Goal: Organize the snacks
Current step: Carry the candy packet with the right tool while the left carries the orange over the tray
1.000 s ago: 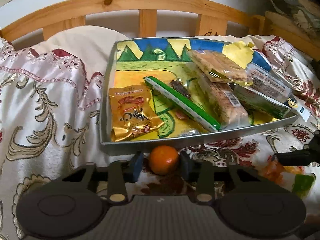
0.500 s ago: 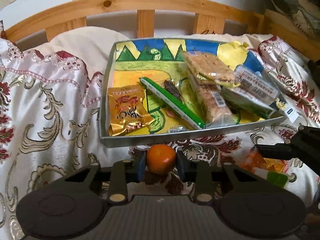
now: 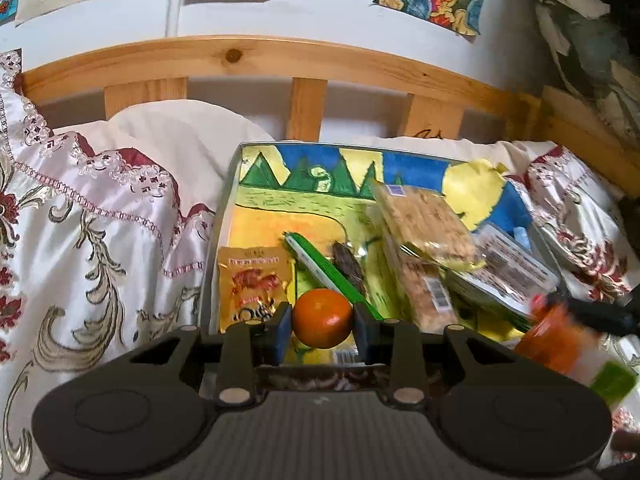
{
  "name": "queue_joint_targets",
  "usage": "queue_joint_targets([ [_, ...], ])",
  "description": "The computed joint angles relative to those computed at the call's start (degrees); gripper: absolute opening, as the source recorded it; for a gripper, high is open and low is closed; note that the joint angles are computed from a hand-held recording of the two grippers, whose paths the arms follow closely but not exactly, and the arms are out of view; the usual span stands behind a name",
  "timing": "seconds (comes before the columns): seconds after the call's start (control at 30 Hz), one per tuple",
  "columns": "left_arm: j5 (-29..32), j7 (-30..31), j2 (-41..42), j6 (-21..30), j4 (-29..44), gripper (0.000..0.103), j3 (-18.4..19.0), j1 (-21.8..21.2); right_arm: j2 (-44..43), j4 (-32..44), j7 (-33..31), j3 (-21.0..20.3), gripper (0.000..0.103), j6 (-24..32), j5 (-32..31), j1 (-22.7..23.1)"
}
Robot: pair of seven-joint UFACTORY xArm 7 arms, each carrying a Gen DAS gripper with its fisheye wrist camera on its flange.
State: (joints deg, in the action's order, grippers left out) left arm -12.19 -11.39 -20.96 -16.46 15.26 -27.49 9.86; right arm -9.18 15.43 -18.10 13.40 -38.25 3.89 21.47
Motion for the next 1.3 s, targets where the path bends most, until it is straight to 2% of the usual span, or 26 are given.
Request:
queue_joint_targets([
  [0.1,-2.11,1.24,2.82,-1.59,1.52,0.035,-3.92,3.80,2.43,1.83,-1.34,-0.44,0.073,-4.68,1.08,-0.89],
  [0.2,-5.91,4.46,5.69,-3.00,3.18,0.035,-8.04,6.91,4.29,3.72,-0.46,-2.06,0.073,-6.56,0.16,-1.63],
  [0.4,-13.30,11.24,10.13,-3.86,5.46,0.035,-11.55,8.96,10.06,8.60,0.54,-3.81,0.073,-9.20,0.12,-2.76],
  [0.63,-14.44,14.45,12.60,-4.27,6.13,0.036,-5.72,3.00,17.33,17.35,2.58,-4.23,0.073,-10.52,-1.55,-2.28],
  [0.7,-14.19,14.57,12.95,-4.61,6.12,0.036,-3.67,1.05,19.56,20.93,6.52,-4.23,0.073,-8.31,-4.40,-2.96],
  [0.8,-12.49,13.35,13.31,-5.08,5.85,0.037,0.36,-2.36,22.30,25.24,13.80,-4.01,0.073,-5.31,-11.84,-5.26],
  [1.0,-13.37,13.86,14.19,-6.50,5.87,0.037,4.77,-7.05,26.08,29.68,17.97,-3.97,0.073,-3.91,-17.05,-6.11],
  [1.1,-14.99,15.14,14.63,-7.22,5.99,0.037,6.15,-8.97,26.83,30.10,18.77,-4.08,0.073,-4.08,-17.87,-6.28],
  [1.2,-15.96,15.98,14.75,-7.47,6.01,0.037,7.87,-11.02,27.03,29.81,16.29,-4.89,0.073,-5.46,-15.55,-5.10],
  [1.3,-17.98,17.77,14.90,-7.41,6.31,0.037,9.09,-12.84,26.67,29.98,18.24,-4.70,0.073,-5.20,-15.82,-6.15],
])
